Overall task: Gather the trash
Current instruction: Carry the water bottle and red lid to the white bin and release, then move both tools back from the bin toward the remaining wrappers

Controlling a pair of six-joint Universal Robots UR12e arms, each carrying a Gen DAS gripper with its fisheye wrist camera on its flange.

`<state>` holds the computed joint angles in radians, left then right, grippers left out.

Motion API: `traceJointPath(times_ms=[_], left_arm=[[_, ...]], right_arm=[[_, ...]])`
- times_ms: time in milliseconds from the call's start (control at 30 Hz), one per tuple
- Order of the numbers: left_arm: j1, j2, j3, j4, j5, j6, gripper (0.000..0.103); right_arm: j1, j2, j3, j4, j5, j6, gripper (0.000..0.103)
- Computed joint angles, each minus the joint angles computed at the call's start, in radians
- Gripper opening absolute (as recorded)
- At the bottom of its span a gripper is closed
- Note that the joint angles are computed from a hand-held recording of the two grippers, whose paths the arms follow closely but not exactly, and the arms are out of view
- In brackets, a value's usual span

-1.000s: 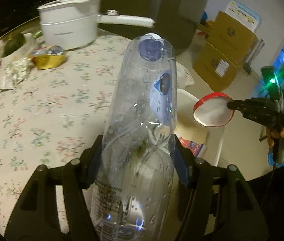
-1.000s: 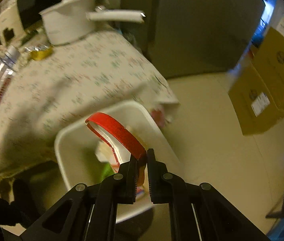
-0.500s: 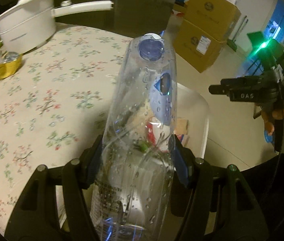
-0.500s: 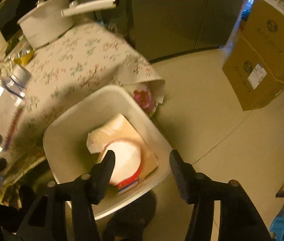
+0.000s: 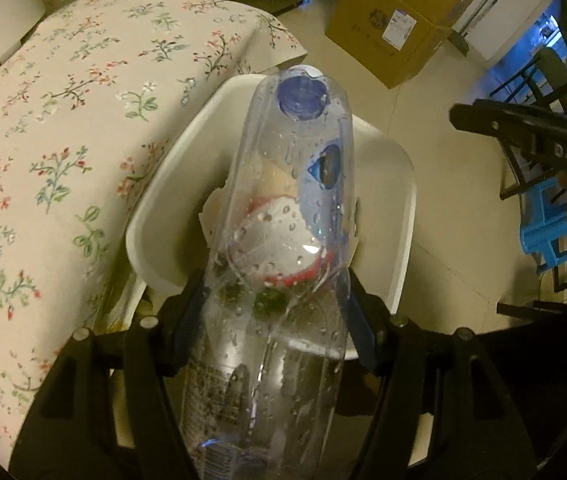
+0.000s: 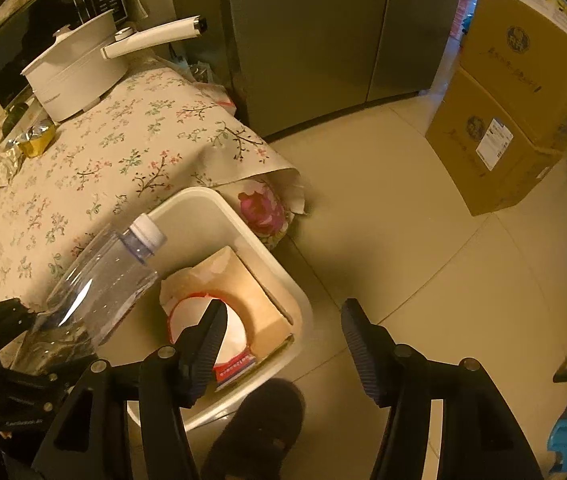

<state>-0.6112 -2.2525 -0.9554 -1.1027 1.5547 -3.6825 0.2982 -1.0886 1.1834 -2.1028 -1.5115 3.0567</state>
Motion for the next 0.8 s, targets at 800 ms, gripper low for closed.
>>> traceJointPath(times_ms=[800], left_arm=[[0.017,0.074,-0.1,0.115,0.007,-0.017,0.076]], right_arm=[[0.013,0.007,-0.025,-0.025,-0.001,0.02,0.065]])
